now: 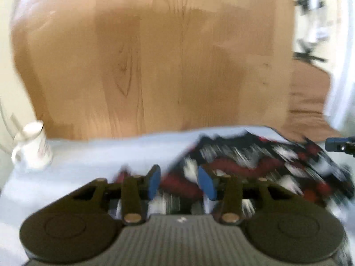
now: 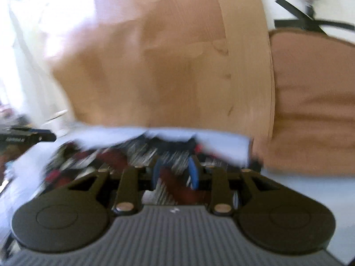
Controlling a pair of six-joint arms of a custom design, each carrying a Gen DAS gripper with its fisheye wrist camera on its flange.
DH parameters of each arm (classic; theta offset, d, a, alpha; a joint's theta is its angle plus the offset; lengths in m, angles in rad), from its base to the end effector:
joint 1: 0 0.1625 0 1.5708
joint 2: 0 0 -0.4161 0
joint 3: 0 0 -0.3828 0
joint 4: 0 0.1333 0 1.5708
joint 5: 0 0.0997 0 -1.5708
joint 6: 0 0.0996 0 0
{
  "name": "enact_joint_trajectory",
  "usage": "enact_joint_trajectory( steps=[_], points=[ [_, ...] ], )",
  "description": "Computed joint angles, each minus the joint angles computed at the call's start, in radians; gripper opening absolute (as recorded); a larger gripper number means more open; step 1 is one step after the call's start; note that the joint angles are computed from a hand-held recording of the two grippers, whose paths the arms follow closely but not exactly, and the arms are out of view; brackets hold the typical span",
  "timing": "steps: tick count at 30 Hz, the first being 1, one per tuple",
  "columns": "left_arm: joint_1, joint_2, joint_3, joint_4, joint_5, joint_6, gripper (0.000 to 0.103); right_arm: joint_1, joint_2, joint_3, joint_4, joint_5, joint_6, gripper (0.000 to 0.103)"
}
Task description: Fold small clothes
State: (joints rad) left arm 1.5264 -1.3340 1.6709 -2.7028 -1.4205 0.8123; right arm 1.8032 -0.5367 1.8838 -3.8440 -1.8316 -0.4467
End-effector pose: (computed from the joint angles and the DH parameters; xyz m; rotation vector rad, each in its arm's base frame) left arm 0.1215 -0.6050 0.4427 0.9890 2.3605 -0.9238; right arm 0.2382 -0.5390 0.0238 0.6865 -2.4409 1.2205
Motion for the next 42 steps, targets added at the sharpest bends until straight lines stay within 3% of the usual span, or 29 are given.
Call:
enact_joint_trajectory(
  steps=[1,4,8,11,16,19,21,22,23,26,31,35,38,40,42],
  points=[
    [0.031,-0.049,0.019,0.057,-0.034,0.016,0.041,0.000,-0.015,0.060,-0.027,0.013,0.025,0.032],
    [0.085,-0.134,0.071,0.159,-0.045,0.021,0.041,-0.018,-0.047,0.254,-0.116,0.040,0.131,0.033],
    [0.157,-0.177,0.087,0.263,-0.063,-0.007,0.041,-0.008,-0.012,0.388,-0.224,0.032,0.245,0.033],
    [0.187,-0.202,0.092,0.354,-0.086,-0.035,0.045,0.002,0.010,0.456,-0.259,0.064,0.309,0.033],
    [0.218,-0.225,0.121,0.401,-0.131,-0.015,0.052,0.048,0.054,0.437,-0.213,0.064,0.358,0.035],
    [0.211,-0.236,0.166,0.369,-0.144,-0.044,0.052,0.081,0.092,0.376,-0.193,0.024,0.352,0.036],
    [0.204,-0.242,0.202,0.329,-0.150,-0.032,0.036,0.108,0.111,0.324,-0.159,-0.014,0.364,0.031],
    [0.198,-0.238,0.203,0.350,-0.153,-0.039,0.010,0.125,0.122,0.305,-0.152,-0.045,0.362,0.009],
    [0.191,-0.244,0.220,0.328,-0.151,-0.047,0.007,0.141,0.121,0.290,-0.120,-0.086,0.352,0.009],
    [0.163,-0.272,0.242,0.314,-0.125,-0.041,0.006,0.181,0.104,0.283,-0.118,-0.147,0.303,0.009],
    [0.176,-0.384,0.184,0.427,-0.214,0.013,0.006,0.256,-0.008,0.378,-0.282,-0.261,0.231,0.007],
    [0.183,-0.472,0.189,0.525,-0.226,0.087,0.003,0.298,-0.062,0.454,-0.296,-0.352,0.237,0.006],
    [0.177,-0.494,0.222,0.588,-0.161,0.155,0.009,0.263,-0.062,0.480,-0.185,-0.324,0.266,0.011],
    [0.169,-0.478,0.244,0.555,-0.087,0.164,0.009,0.216,-0.062,0.475,-0.068,-0.295,0.304,0.014],
    [0.160,-0.449,0.246,0.488,-0.025,0.126,0.009,0.185,-0.046,0.464,-0.090,-0.310,0.290,0.020]
  ],
)
